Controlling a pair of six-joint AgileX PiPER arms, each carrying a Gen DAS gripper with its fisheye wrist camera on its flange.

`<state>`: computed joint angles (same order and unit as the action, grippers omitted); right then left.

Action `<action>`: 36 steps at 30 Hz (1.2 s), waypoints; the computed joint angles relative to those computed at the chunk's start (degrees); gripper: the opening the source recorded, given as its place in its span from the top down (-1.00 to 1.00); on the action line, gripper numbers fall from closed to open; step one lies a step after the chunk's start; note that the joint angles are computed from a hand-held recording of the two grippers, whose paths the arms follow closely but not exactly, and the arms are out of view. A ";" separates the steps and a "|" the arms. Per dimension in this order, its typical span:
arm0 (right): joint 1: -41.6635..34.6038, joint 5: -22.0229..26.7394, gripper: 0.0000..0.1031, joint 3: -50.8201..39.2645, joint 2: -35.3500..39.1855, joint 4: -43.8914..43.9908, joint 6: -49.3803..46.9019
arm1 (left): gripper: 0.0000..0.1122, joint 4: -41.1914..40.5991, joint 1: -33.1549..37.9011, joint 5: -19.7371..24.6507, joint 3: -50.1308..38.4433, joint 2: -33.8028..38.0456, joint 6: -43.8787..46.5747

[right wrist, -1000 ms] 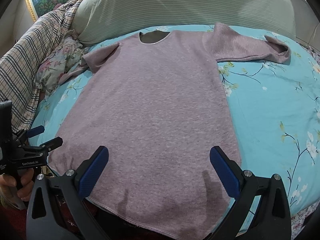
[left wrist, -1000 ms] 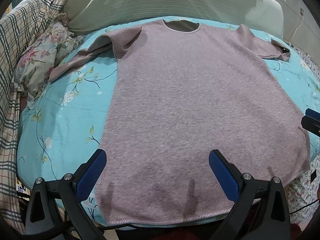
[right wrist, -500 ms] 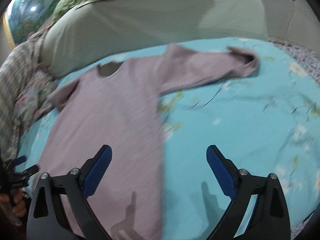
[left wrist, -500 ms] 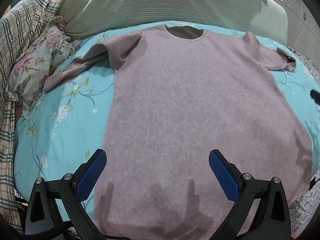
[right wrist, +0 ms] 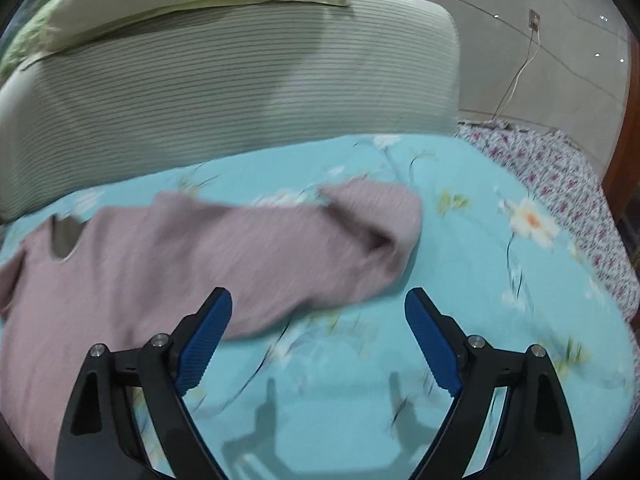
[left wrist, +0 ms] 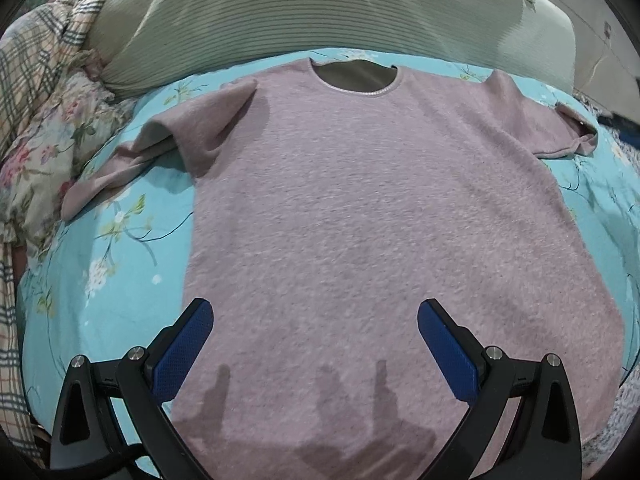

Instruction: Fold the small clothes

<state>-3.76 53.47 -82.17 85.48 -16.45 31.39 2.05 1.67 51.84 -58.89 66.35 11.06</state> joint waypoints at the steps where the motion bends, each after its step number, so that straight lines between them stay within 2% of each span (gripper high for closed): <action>1: -1.60 -0.40 -0.70 -2.10 2.39 0.38 -1.45 | -0.82 0.66 -0.74 -0.25 -0.20 0.87 -0.72; 6: -3.57 -0.88 -0.68 -10.55 13.07 -2.74 -6.58 | -0.82 2.60 -2.73 -0.86 -1.01 5.18 -3.24; 11: -7.05 2.46 -0.44 -20.38 22.81 2.88 -13.65 | -0.82 2.82 -3.88 -0.75 -1.80 8.66 -4.57; 12: -7.69 4.34 -0.33 -22.95 25.26 3.78 -14.53 | -0.82 2.82 -4.06 -0.62 -1.98 9.25 -4.74; 14: -8.67 6.69 0.10 -25.70 28.43 4.82 -15.03 | -0.82 3.22 -4.36 -1.17 -2.30 10.14 -5.18; 15: -9.20 7.52 0.60 -26.50 29.54 4.64 -14.34 | -0.82 3.25 -4.46 -1.38 -2.53 10.72 -5.31; 18: -10.72 3.81 0.84 -22.68 25.98 7.47 -11.29 | -0.82 2.64 -3.91 -2.05 -3.15 11.70 -4.86; 20: -10.33 0.00 0.85 -19.48 22.35 10.59 -11.05 | -0.82 1.24 -3.02 -2.19 -3.69 12.29 -3.90; 23: -9.57 -3.98 0.85 -16.47 17.84 23.17 -14.96 | -0.82 -0.77 -1.80 -2.51 -4.41 12.98 -2.71; 29: -0.32 -7.40 0.85 -19.54 18.46 42.01 -18.23 | -0.82 -5.46 1.51 -3.29 -4.76 12.87 0.44; 32: 6.65 -7.15 0.85 -26.83 23.93 47.63 -17.51 | -0.82 -9.19 4.43 -3.32 -5.15 12.98 3.53; 36: 15.52 -2.27 0.85 -47.24 37.26 48.59 -13.29 | -0.82 -20.80 11.20 0.69 -7.19 14.57 13.20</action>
<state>11.76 51.20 -129.41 122.75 32.13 18.10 -18.75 12.87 52.53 -66.08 80.92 24.26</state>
